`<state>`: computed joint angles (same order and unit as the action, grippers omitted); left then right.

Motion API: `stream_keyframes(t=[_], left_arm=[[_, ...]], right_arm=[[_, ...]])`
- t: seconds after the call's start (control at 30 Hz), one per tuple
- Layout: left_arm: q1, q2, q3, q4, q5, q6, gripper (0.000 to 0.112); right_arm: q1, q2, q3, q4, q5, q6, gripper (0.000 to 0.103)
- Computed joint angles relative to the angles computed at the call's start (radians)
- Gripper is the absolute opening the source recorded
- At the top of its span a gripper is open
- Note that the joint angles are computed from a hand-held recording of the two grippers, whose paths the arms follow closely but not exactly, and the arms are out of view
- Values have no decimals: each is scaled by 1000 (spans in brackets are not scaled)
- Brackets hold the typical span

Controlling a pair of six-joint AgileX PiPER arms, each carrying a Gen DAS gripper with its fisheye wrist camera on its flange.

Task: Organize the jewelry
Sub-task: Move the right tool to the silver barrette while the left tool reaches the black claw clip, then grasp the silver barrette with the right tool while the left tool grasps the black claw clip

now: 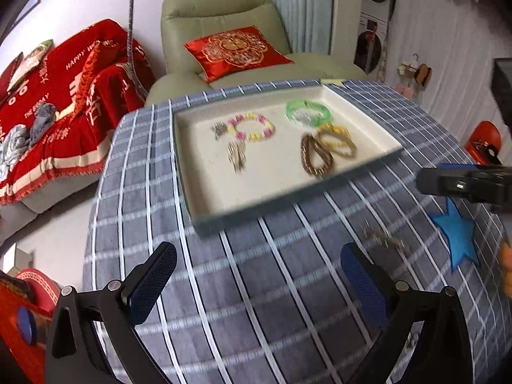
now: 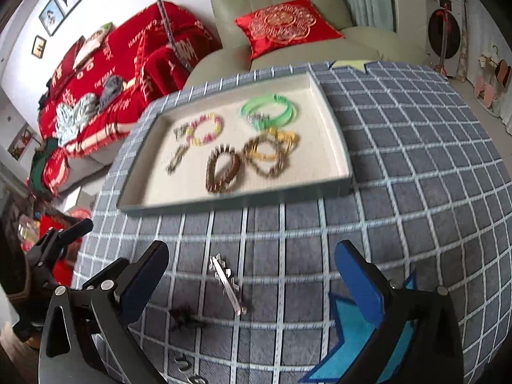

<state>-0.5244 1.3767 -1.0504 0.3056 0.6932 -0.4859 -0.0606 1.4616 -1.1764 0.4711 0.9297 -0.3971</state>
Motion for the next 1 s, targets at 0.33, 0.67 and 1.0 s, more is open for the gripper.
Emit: stream_keyframes(t=[0.33, 0.67, 1.0], left_arm=[[-113, -122, 162, -38, -24, -7, 103], [-205, -116, 166, -12, -15, -40, 103], [-233, -43, 116, -12, -28, -41, 103]], right_arm=[[75, -51, 99, -95, -23, -15, 92], [151, -10, 109, -175, -44, -7, 53], [238, -16, 124, -316, -99, 63, 31]])
